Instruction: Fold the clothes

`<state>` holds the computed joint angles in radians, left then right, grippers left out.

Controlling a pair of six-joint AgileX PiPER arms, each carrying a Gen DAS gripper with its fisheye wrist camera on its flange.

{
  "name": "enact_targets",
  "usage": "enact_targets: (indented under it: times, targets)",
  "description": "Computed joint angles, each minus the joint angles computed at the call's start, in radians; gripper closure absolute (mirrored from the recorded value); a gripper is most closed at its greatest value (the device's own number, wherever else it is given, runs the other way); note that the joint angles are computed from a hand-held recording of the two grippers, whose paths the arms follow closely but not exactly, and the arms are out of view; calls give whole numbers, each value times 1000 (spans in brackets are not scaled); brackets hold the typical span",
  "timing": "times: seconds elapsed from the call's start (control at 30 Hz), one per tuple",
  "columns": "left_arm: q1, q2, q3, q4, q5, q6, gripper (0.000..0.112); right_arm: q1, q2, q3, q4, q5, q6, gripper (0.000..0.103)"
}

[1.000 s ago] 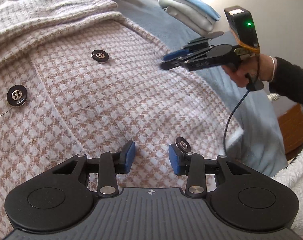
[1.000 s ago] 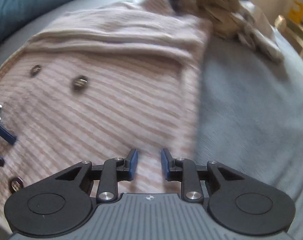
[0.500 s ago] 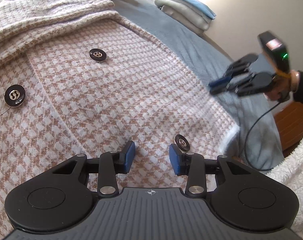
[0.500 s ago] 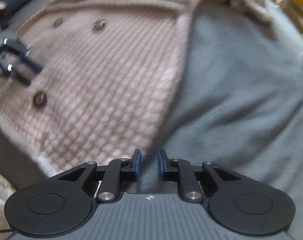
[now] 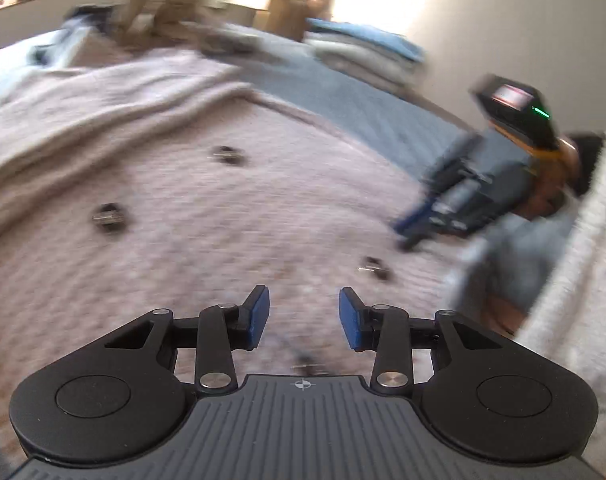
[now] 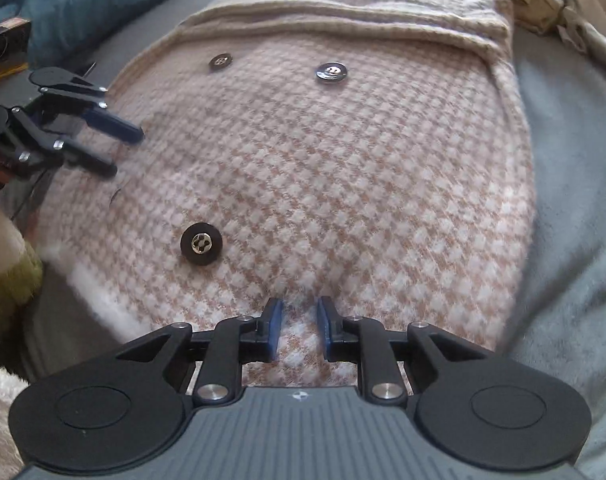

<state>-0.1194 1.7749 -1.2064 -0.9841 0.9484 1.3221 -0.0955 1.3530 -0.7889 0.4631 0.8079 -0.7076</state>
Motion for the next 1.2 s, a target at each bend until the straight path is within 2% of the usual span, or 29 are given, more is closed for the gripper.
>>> enact_targets:
  times: [0.13, 0.17, 0.2, 0.27, 0.33, 0.4, 0.47, 0.53, 0.67, 0.77, 0.83, 0.93, 1.03, 1.1, 1.17, 1.2]
  targets:
    - [-14, 13, 43, -78, -301, -23, 75, 43, 20, -12, -32, -18, 46, 79]
    - [-20, 23, 41, -59, -354, -47, 75, 51, 24, -16, -39, -21, 55, 79]
    - [-24, 32, 38, -1, -368, -77, 76, 51, 24, -17, -41, -18, 54, 79]
    - [-14, 7, 83, 41, -365, -36, 76, 59, 18, -5, -45, -24, 64, 78]
    - [27, -52, 134, 92, -277, 4, 75, 63, 15, -3, -51, -23, 68, 77]
    - [75, -97, 145, 168, -179, -30, 75, 67, 25, -16, -60, -11, 81, 77]
    - [118, -115, 115, 239, -100, -94, 75, 77, 48, -58, -80, 30, 107, 77]
    - [154, -116, 68, 246, -72, -136, 75, 79, 83, -139, -81, 86, 114, 77]
    - [189, -11, -124, 160, -46, -230, 74, 62, 173, -338, 16, 66, 39, 77]
    - [154, 138, -330, 108, -78, -341, 74, 100, 313, -519, 47, -27, 72, 77]
    - [104, 231, -450, 109, -166, -383, 74, 144, 417, -643, 8, -100, 134, 77]
    - [45, 384, -656, 145, -239, -459, 74, 203, 571, -822, -164, -182, 310, 77]
    - [0, 515, -829, 300, -299, -593, 74, 211, 691, -952, -300, -230, 459, 77]
    - [-10, 585, -899, 403, -317, -714, 74, 198, 760, -1013, -379, -250, 539, 77]
    - [9, 602, -886, 347, -338, -692, 73, 164, 808, -1025, -382, -279, 550, 77]
    - [19, 592, -850, 272, -356, -621, 72, 142, 831, -1025, -358, -294, 535, 76]
